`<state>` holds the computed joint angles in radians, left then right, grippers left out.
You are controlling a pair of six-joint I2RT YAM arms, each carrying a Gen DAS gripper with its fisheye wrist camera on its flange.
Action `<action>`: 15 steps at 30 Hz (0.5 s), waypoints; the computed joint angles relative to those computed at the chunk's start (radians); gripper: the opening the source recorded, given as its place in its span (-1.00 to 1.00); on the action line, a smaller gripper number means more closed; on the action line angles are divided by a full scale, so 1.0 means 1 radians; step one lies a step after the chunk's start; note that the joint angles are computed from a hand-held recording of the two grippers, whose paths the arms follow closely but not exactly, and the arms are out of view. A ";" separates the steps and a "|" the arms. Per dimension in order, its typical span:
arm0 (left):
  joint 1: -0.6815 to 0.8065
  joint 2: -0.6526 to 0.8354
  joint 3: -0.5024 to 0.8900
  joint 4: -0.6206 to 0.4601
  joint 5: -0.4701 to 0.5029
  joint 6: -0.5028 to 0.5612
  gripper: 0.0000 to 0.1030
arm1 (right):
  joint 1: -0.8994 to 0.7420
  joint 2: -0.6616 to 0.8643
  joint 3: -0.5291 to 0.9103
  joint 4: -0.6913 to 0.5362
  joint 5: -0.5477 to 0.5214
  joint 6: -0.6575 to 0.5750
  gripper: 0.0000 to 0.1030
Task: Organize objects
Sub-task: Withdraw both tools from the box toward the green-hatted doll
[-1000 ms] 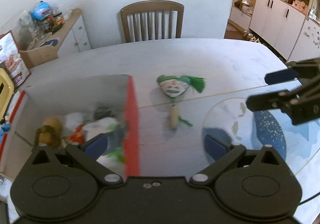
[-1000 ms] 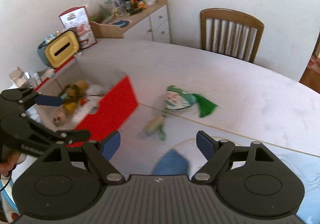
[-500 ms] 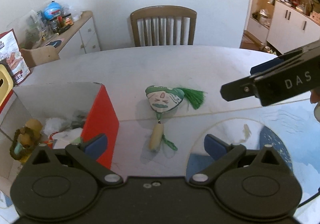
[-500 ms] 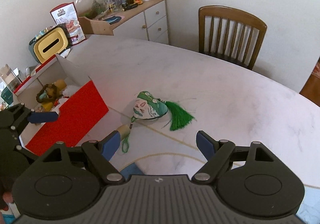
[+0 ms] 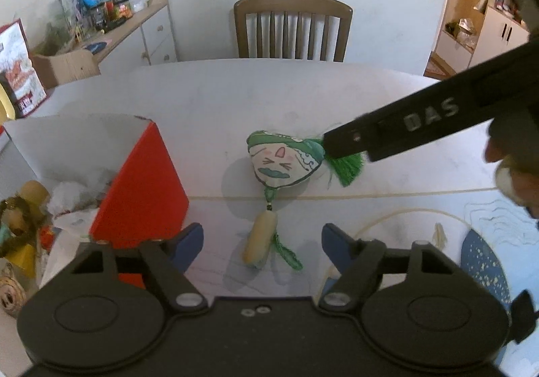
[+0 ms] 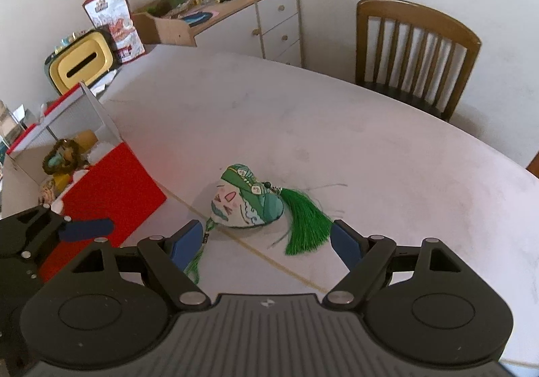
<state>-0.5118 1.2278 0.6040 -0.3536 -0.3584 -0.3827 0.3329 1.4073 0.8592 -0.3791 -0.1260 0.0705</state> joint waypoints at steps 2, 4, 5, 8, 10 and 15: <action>0.011 0.021 0.001 0.015 0.013 0.011 0.43 | -0.001 0.048 0.018 0.023 -0.012 -0.023 0.61; 0.025 0.046 0.005 0.029 0.029 0.021 0.24 | 0.000 0.095 0.037 0.043 -0.019 -0.045 0.61; 0.035 0.056 0.006 0.036 0.039 0.023 0.22 | 0.002 0.117 0.044 0.054 -0.022 -0.053 0.61; 0.056 0.081 0.011 0.051 0.058 0.027 0.12 | 0.007 0.170 0.063 0.080 -0.027 -0.064 0.61; 0.062 0.086 0.011 0.060 0.062 0.033 0.10 | 0.009 0.198 0.070 0.102 -0.031 -0.068 0.61; 0.083 0.103 0.007 0.072 0.089 0.044 -0.09 | 0.022 0.257 0.104 0.141 -0.035 -0.088 0.60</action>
<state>-0.4293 1.3309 0.6107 -0.2811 -0.2695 -0.3391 0.3549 1.6645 0.9628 -0.2376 -0.1608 -0.0174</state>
